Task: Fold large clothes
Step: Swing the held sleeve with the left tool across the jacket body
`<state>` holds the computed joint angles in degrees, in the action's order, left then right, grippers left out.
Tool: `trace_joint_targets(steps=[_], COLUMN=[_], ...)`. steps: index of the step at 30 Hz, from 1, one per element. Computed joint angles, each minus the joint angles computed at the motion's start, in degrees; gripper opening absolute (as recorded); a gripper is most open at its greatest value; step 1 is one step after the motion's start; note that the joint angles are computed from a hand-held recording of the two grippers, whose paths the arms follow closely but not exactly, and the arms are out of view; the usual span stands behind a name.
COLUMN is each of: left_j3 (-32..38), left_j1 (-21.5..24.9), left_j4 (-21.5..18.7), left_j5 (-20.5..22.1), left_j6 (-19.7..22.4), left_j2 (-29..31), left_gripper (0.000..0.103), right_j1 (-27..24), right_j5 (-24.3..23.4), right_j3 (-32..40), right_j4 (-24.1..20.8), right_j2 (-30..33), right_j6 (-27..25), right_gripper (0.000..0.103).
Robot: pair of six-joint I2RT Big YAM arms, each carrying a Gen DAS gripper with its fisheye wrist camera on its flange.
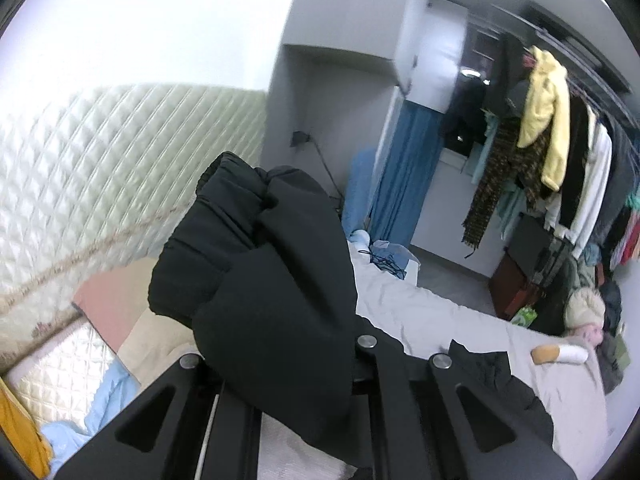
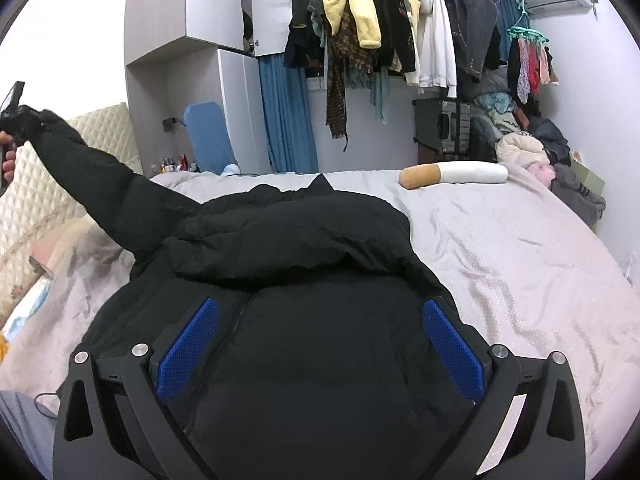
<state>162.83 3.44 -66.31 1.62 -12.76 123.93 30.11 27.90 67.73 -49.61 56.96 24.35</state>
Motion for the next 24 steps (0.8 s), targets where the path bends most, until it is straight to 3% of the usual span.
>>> trace_joint_targets(steps=[5, 10, 16, 24], left_j3=[-6.85, -9.88, -14.94, -12.82], left_j1=[-6.19, -12.18, -19.68, -29.48], left_j4=[4.48, 7.21, 12.39, 12.59], left_j5=[-5.00, -7.83, -7.34, -5.90], left_j6=[4.58, 5.32, 4.33, 3.57], left_j2=[-4.32, -5.33, -6.01, 0.30], left_gripper=[0.009, 0.009, 0.010, 0.013], right_j1=[-0.31, -0.80, -2.49, -5.71], right_j5=[-0.54, -1.39, -3.04, -5.30], right_j3=[-0.01, -0.43, -0.85, -2.56], right_j4=[0.71, 1.45, 1.87, 2.22], right_j2=[-0.77, -2.08, -3.49, -6.01], right_j6=[-1.10, -1.78, -1.38, -0.64], right_gripper=[0.103, 0.103, 0.103, 0.103])
